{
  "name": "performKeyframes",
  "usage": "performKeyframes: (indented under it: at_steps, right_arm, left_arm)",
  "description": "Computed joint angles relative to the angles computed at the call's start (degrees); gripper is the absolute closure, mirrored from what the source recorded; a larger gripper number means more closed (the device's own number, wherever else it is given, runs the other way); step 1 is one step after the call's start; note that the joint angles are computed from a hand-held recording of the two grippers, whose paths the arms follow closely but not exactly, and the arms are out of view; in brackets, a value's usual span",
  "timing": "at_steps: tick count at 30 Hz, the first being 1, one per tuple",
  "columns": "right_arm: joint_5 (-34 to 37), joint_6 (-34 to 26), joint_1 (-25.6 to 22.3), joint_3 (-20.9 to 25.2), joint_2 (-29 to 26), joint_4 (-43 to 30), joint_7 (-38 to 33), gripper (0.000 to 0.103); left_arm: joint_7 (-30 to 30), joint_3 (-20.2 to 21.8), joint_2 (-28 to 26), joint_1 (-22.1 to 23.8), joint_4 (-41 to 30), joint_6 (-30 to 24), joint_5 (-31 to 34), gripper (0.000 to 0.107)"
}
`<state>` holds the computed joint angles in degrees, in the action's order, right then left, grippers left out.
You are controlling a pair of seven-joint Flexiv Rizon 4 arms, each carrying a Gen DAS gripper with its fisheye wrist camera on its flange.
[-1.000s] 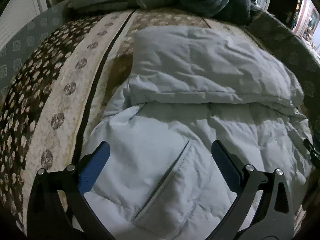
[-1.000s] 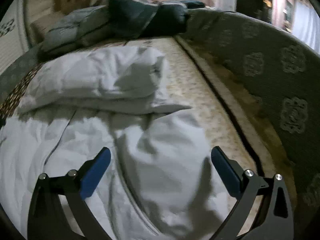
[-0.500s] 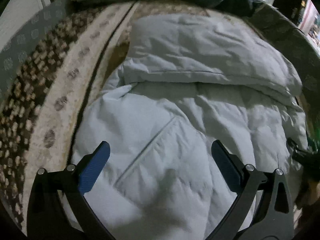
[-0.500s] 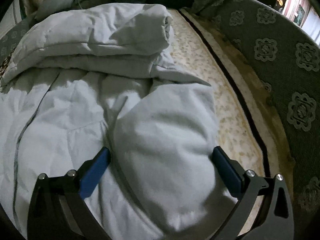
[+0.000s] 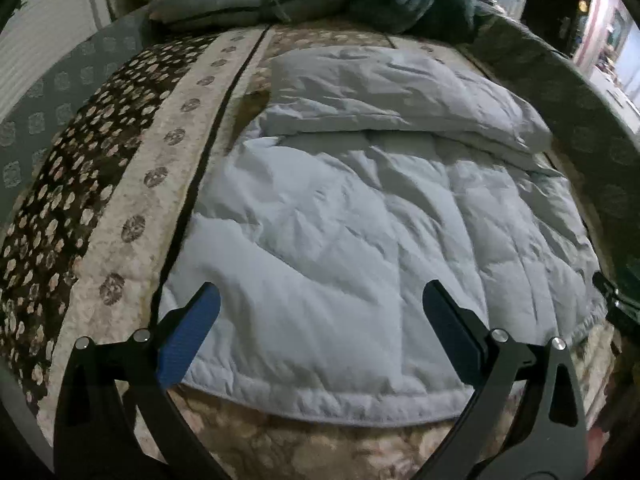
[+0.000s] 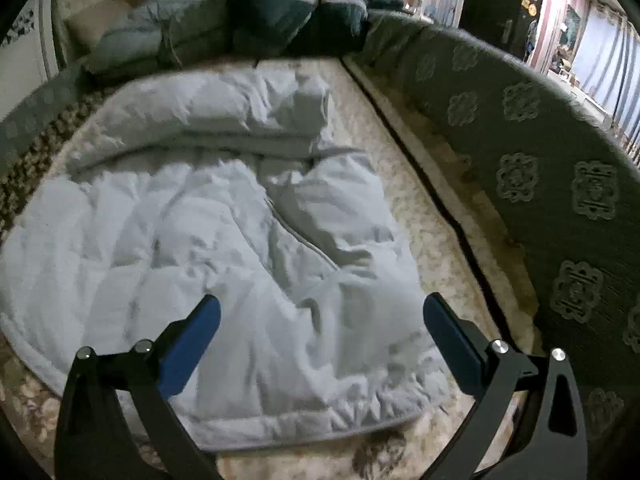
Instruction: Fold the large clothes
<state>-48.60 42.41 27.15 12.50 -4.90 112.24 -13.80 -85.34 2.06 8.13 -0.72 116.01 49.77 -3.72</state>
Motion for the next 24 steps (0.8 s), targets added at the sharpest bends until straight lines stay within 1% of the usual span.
performKeyframes:
  at_steps: [1, 2, 6, 9, 11, 13, 14, 16, 17, 18, 19, 20, 22, 23, 24]
  right_arm:
    - [0.53, -0.9, 0.27, 0.42, 0.66, 0.09, -0.15, 0.002]
    - [0.85, -1.79, 0.48, 0.67, 0.93, -0.03, -0.24, 0.002]
    - [0.03, -3.53, 0.65, 1.57, 3.31, 1.24, 1.32, 0.002]
    - [-0.47, -4.54, 0.69, 2.4, 4.46, 1.86, 2.79, 0.002]
    - [-0.87, -3.42, 0.39, 2.47, 4.76, 2.28, 4.0, 0.002]
    - [-2.39, -1.06, -0.14, 2.29, 4.88, 3.03, 5.02, 0.002]
    - [-2.9, -0.94, -0.22, 2.27, 4.61, 2.97, 4.73, 0.002]
    - [-3.87, -3.12, 0.21, 2.5, 3.9, 2.4, 4.38, 0.002]
    - [-4.82, -4.53, 0.49, 2.5, 3.38, 2.19, 4.35, 0.002]
    - [-5.59, -4.75, 0.59, 2.4, 3.27, 2.36, 4.82, 0.002]
    - [-6.77, -5.05, 0.66, 2.28, 3.12, 2.77, 6.0, 0.002]
    - [-7.13, -5.59, 0.76, 2.26, 3.01, 3.02, 6.69, 0.002]
    - [-7.97, -8.21, 1.33, 2.43, 2.7, 3.3, 8.32, 0.002]
    - [-8.7, -8.84, 1.48, 2.4, 2.49, 3.73, 8.73, 0.002]
    - [-8.27, -7.94, 1.33, 2.26, 2.3, 4.24, 7.95, 0.002]
  left_arm:
    - [0.09, -0.03, 1.04, -0.23, 0.8, 0.22, 0.72, 0.007]
    - [0.1, -0.34, 0.96, -0.48, 0.97, 0.82, 0.73, 0.007]
    - [4.04, 0.64, 2.88, -1.78, 3.84, 2.19, -3.03, 0.007]
    - [4.75, 0.76, 4.21, -1.41, 5.35, 2.91, -2.41, 0.007]
    - [5.8, 1.29, 5.05, -1.18, 5.69, 1.98, -3.27, 0.007]
    - [9.09, 2.78, 6.54, -1.86, 7.31, 2.65, -6.98, 0.007]
    - [10.46, 3.44, 7.26, -2.42, 8.65, 4.38, -9.4, 0.007]
    - [11.57, 4.03, 9.05, -2.91, 11.77, 9.7, -12.13, 0.007]
    - [10.8, 3.93, 10.17, -2.91, 14.08, 14.3, -12.6, 0.007]
    - [9.66, 3.67, 10.95, -2.5, 15.26, 16.2, -12.42, 0.007]
    - [9.55, 3.84, 11.48, -2.25, 15.55, 15.2, -12.41, 0.007]
    - [10.7, 4.45, 11.5, -2.81, 15.47, 13.9, -13.67, 0.007]
    - [14.75, 6.65, 11.08, -5.22, 15.89, 11.8, -19.79, 0.007]
    - [15.61, 6.82, 10.86, -5.36, 16.08, 11.66, -21.57, 0.007]
    - [16.68, 7.21, 10.74, -5.7, 16.48, 12.1, -23.96, 0.007]
